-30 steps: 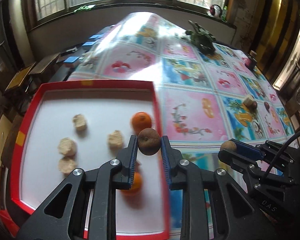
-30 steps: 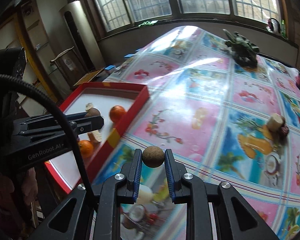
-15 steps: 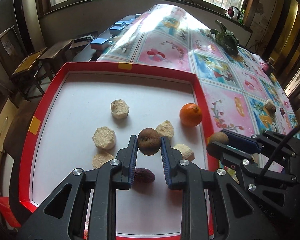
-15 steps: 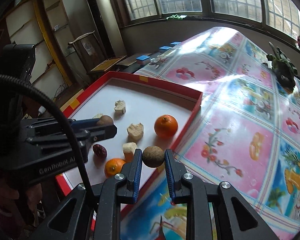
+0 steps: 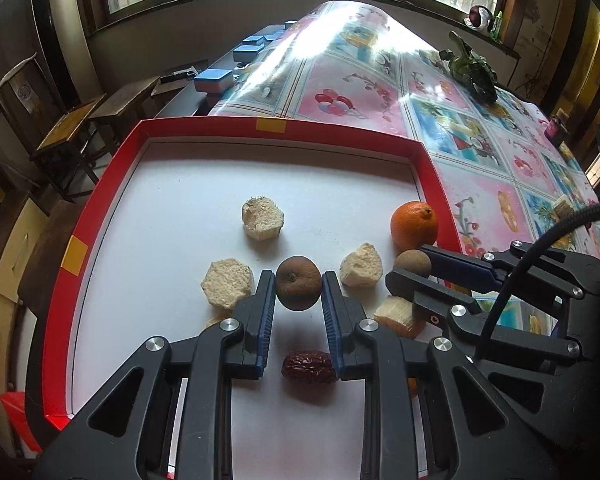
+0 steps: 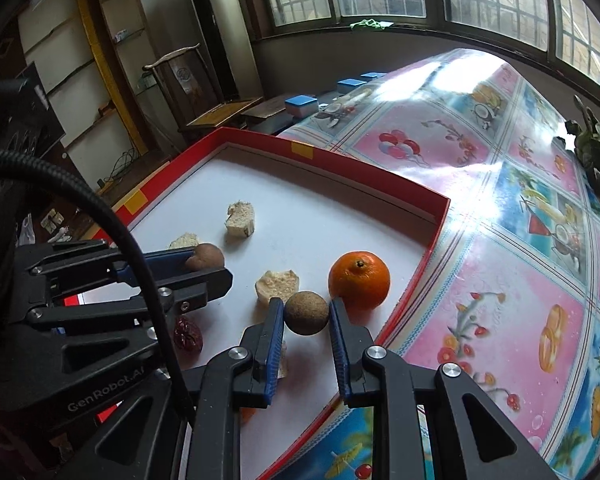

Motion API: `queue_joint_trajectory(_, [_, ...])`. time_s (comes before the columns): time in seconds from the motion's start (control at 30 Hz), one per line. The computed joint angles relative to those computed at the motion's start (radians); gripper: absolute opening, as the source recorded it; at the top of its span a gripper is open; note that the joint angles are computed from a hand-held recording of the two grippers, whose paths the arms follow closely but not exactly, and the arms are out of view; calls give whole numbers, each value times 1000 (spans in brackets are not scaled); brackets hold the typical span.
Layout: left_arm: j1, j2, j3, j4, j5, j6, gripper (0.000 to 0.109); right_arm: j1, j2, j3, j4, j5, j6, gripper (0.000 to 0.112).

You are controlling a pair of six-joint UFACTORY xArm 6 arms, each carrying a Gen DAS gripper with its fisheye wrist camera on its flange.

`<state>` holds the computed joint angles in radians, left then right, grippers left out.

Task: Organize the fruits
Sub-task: 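Carry the brown fruit and nut into the red tray and open both tools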

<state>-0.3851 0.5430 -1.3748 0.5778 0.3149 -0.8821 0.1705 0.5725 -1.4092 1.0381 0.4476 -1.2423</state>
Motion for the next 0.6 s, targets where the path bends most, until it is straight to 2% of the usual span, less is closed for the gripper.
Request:
queue_joint_trajectory(0.2, [-3, 8, -13, 9, 24, -16, 24, -11, -13, 21, 71, 4, -68, 22])
queue_joint_trajectory(0.33, [-5, 1, -9, 41, 8, -58, 56, -27, -47, 54, 138, 24, -127, 22])
queue_joint_trajectory(0.37, [-6, -4, -8, 63, 3, -84, 60, -37, -61, 65, 169, 41, -152, 22])
queue_joint_trajectory(0.47, [-16, -8, -23, 124, 23, -143, 60, -58, -99, 97, 242, 52, -207, 22])
queue_joint_trajectory(0.6, [-40, 3, -55, 103, 29, -125, 60, -94, -139, 130, 285, 58, -234, 22])
